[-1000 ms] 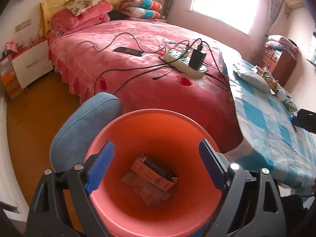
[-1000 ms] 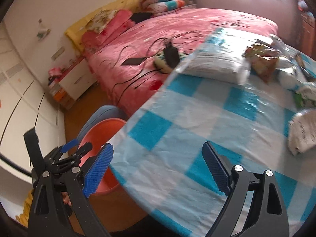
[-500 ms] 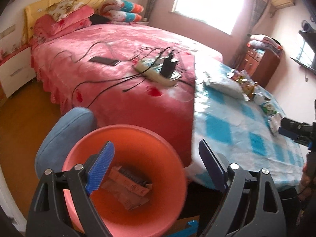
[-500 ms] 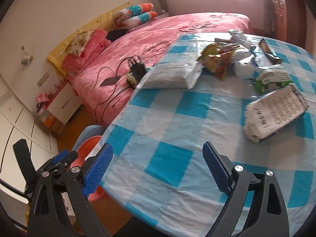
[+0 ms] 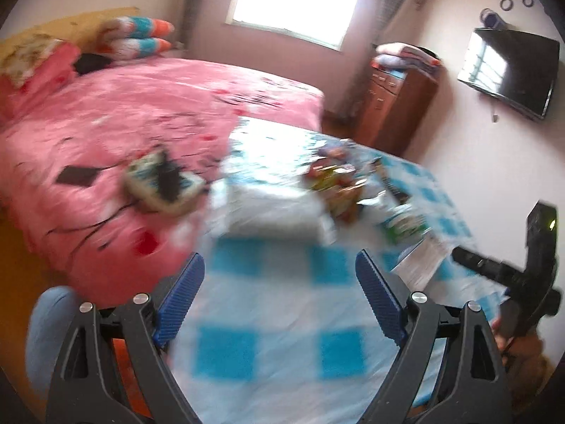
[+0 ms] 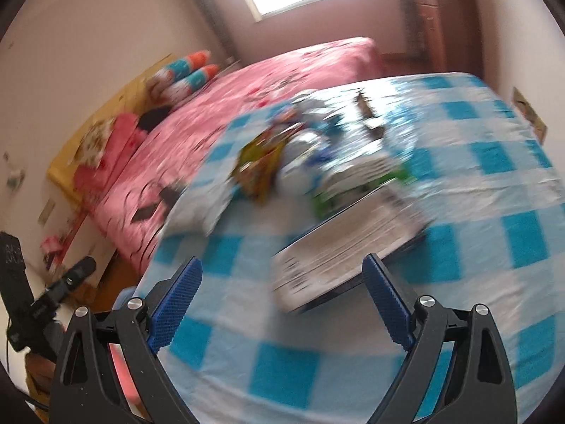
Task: Collect trash
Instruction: 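Move both grippers back from the bin to the table, then grasp the brown snack wrapper with the right gripper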
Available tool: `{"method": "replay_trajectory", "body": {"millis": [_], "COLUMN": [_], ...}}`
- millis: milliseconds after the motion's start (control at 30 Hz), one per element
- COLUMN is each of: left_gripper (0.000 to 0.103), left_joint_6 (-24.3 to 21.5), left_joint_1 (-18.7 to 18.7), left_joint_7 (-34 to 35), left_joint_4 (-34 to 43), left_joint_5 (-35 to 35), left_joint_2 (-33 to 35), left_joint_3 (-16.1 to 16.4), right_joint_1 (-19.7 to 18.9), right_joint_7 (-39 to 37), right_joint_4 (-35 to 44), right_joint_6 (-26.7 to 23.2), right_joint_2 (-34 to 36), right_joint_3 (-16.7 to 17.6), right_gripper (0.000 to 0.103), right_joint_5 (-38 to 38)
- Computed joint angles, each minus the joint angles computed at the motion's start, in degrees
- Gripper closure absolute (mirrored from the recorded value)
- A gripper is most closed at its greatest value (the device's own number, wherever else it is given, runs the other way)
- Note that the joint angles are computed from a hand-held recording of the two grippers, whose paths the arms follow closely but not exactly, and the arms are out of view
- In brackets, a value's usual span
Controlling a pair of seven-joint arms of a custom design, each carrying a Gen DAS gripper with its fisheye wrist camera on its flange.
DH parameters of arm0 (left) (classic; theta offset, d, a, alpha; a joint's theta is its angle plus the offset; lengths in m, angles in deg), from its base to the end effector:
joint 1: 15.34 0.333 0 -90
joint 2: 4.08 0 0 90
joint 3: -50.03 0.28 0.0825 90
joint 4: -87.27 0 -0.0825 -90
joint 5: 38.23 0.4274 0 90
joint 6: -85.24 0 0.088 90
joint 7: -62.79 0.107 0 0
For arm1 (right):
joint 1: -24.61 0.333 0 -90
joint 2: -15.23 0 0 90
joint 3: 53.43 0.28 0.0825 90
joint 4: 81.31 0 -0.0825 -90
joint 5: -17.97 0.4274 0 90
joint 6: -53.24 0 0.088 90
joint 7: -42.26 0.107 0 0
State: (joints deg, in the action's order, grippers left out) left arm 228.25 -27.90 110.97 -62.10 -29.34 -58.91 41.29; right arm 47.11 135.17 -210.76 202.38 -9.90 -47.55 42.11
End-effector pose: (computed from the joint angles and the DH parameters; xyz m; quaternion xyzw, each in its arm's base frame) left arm 0.3624 -0.1512 0.6006 -0.7252 0.5438 -0.3566 0.2263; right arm 0.4661 0.2486 0.5792 -0.7023 0.5871 -0.0567 0.3986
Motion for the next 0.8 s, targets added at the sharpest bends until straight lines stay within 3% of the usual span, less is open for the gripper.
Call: {"method": "replay_trajectory", "body": {"millis": [167, 333, 567, 800], "left_gripper": [0.015, 0.015, 0.015, 0.015], "left_joint_6": [6.18, 6.88, -0.17, -8.45], "left_joint_1": [-0.67, -1.01, 3.55, 4.08], "left_joint_7": [4.38, 10.28, 10.64, 11.12], "left_joint_4": [14.55, 31.48, 56.49, 73.68], "left_joint_5": [-2.94, -9.11, -6.51, -2.52], "left_joint_2": [19.98, 38.85, 62.28, 76.49], "left_joint_3": [2.72, 3.69, 0.03, -0.93], "right_joint_1": [-3.17, -4.33, -6.07, -6.72], "right_joint_7": [0.49, -3.22, -8.98, -12.22], "right_joint_4": [3.93, 10.6, 22.29, 33.31], "right_joint_6": [-0.58, -1.6, -4.04, -7.14], "right_joint_2": [3.81, 10.93, 22.1, 32.44], "right_joint_3": [-0.99, -3.04, -3.28, -1.85], "right_gripper": [0.012, 0.012, 0.012, 0.012], "right_joint_5": [-2.96, -1.61, 0.67, 0.0]}}
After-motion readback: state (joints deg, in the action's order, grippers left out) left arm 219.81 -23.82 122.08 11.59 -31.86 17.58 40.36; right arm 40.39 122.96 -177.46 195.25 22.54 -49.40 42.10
